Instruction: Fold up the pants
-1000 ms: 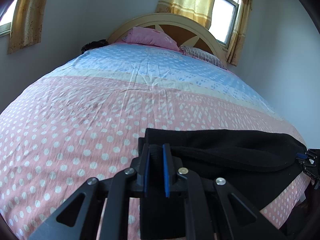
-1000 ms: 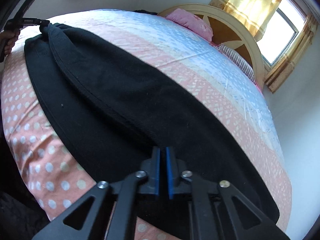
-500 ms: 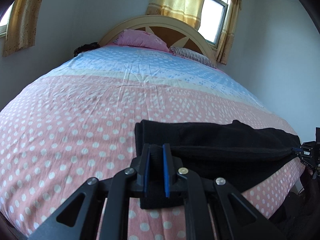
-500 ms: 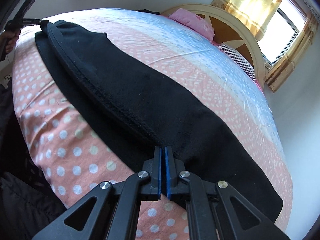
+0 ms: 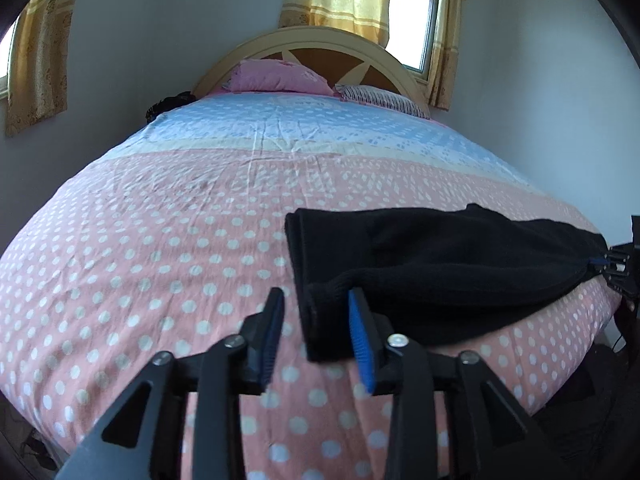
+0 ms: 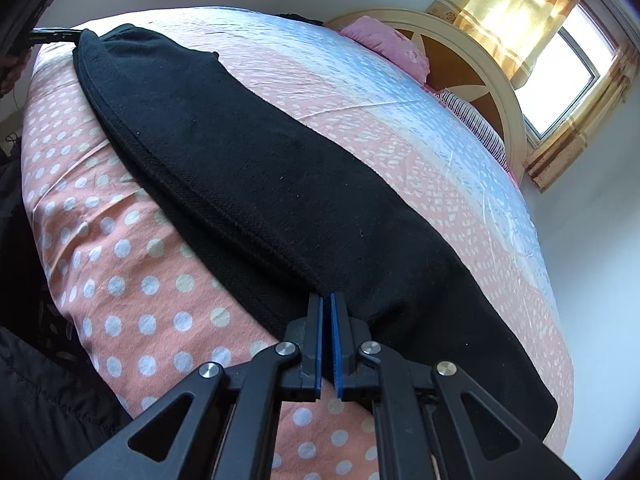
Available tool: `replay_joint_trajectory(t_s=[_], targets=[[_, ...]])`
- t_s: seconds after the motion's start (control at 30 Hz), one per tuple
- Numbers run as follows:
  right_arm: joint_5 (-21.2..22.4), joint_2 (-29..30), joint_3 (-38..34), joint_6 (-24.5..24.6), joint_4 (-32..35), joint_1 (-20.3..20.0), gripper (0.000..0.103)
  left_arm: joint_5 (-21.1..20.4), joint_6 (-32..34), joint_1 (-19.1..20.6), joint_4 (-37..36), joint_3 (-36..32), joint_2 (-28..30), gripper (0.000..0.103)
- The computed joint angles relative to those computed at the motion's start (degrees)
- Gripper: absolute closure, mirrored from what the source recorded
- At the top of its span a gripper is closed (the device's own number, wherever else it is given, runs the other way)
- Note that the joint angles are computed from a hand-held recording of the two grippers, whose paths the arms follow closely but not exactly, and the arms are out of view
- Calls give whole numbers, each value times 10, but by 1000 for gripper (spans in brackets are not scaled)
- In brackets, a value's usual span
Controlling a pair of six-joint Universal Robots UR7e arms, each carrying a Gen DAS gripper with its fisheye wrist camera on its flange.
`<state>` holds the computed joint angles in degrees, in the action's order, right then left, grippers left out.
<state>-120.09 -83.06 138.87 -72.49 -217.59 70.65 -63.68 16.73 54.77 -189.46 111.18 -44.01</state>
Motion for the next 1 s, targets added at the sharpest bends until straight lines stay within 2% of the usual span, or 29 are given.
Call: replay_joint_trajectory(t_s=[0.03,0.17,0.2,0.3,0.4,0.47,0.57,0.73,0.8,0.87,0.93,1.0], targets=[[1,-3,2,1,2,-1,98,16,8,-1,-7,10,-6,45],[2,-19,4,20,32,1,93,68,-1,8,-14,23,-22,45],[3,-27,5,28,46,2,88,70,-16,12,-13,22,-27,45],[13,-55,11,50,78,4,60,54,-46,20,-24,19,-37,47],[28,-83,14,76,111,2,59,35,-54,15,-21,5,-33,47],[33,-87,16,79,110,2,59,20,-70,13,16,-19,-22,47],[24,-72,18,65,87,10,59,-12,-83,14,63,-60,4,48],[34,-58,27,38,68,21,59,-20,-119,20,139,-139,50,50],[38,-52,29,35,60,22,59,-29,-120,22,158,-159,61,57],[38,-40,27,36,53,25,59,-28,-124,20,186,-176,69,79],[39,-33,26,37,47,25,59,-23,-125,19,201,-187,76,92],[40,-28,23,40,44,26,59,-15,-124,16,203,-188,77,93]])
